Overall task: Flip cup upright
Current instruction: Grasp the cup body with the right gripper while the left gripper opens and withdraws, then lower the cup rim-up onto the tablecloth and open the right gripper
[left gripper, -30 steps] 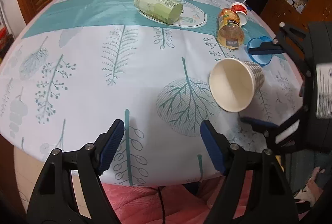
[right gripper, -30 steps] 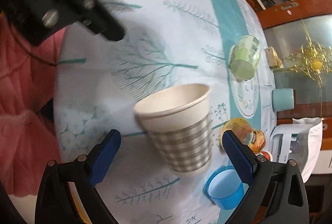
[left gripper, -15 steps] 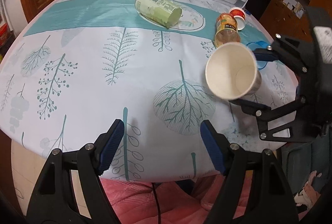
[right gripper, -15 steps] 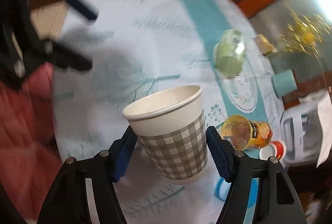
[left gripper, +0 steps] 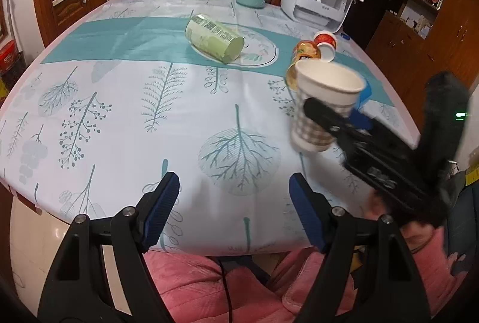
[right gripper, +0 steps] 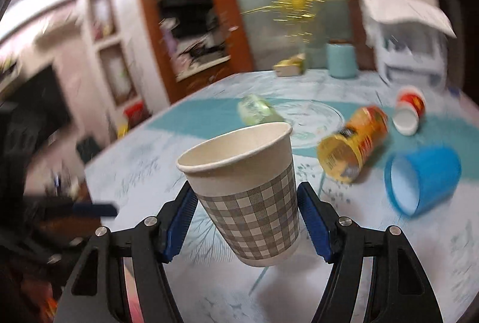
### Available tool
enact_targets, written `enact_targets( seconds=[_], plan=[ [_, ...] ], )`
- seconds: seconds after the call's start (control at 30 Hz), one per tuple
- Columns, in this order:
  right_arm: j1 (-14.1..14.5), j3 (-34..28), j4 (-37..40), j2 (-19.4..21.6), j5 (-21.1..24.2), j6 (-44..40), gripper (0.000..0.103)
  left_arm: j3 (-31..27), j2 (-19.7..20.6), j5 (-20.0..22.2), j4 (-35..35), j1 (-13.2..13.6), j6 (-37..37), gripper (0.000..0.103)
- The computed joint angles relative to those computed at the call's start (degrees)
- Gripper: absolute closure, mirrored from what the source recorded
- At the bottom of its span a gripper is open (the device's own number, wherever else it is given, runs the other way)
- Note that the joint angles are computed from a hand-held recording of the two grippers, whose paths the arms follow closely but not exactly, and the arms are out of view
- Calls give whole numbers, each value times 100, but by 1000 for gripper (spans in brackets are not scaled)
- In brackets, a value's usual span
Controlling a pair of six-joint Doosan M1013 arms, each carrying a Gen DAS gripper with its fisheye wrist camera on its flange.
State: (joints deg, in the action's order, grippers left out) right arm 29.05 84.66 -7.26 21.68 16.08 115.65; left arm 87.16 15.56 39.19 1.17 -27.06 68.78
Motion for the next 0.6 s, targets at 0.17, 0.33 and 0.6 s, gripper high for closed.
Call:
enact_targets(
  seconds=[0.17,0.33,0.6],
  plan=[
    [61,55,-317,84,207,659,34,-79,14,64,233,-70,-152,29],
    [109,140,-278,79,500,761,34,-161,53,73,548,-124,-320,29],
    [206,177,-61,-60,1568,707,3,-482,331,638,495,-114,-258,27]
  ],
)
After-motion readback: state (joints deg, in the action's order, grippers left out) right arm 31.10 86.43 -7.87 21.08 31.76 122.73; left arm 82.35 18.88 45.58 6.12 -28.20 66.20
